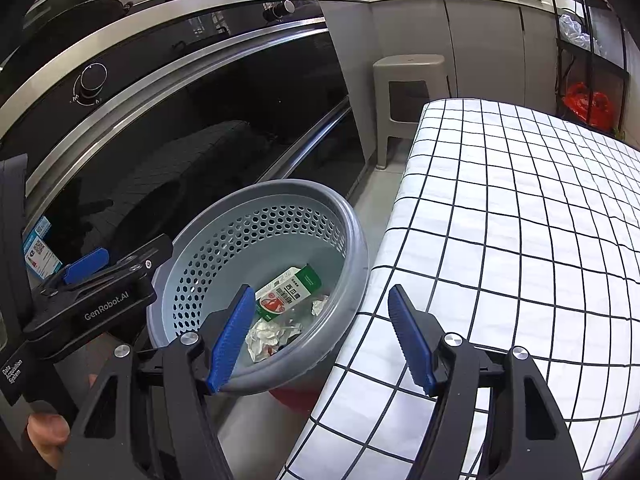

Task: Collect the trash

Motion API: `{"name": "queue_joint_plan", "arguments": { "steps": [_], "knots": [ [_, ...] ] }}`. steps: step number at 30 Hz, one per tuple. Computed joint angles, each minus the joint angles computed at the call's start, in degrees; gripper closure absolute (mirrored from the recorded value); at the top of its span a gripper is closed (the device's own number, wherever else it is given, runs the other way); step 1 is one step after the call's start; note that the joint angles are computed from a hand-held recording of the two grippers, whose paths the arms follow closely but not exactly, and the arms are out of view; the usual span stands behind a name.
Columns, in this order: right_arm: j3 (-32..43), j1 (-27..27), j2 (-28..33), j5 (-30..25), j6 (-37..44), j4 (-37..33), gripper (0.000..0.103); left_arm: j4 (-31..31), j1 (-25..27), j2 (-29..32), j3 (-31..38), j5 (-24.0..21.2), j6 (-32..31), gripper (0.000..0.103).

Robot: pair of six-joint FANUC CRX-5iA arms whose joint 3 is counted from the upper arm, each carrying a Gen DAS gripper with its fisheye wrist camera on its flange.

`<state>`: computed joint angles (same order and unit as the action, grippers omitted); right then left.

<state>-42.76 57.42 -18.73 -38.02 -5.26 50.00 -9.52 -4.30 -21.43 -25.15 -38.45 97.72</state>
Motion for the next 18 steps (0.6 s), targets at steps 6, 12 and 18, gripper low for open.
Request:
{"name": "queue_joint_plan", "arguments": {
  "steps": [6,12,18],
  "knots": [
    [-0.2,0.1,-0.1,0.1,-0.2,0.2,0.037,-0.5,0.0,0.2,0.4,-0.5,0.8,0.007],
    [-0.2,0.1,-0.1,0.1,-0.2,0.2,0.037,1.4,0.9,0.2,-0.1,-0.2,-0.7,0.007],
    [-0.2,0.1,-0.1,0.0,-0.3,0.2,0.037,1.3,0.8,0.3,0.1,-0.4,-0.6,0.007]
  ]
}}
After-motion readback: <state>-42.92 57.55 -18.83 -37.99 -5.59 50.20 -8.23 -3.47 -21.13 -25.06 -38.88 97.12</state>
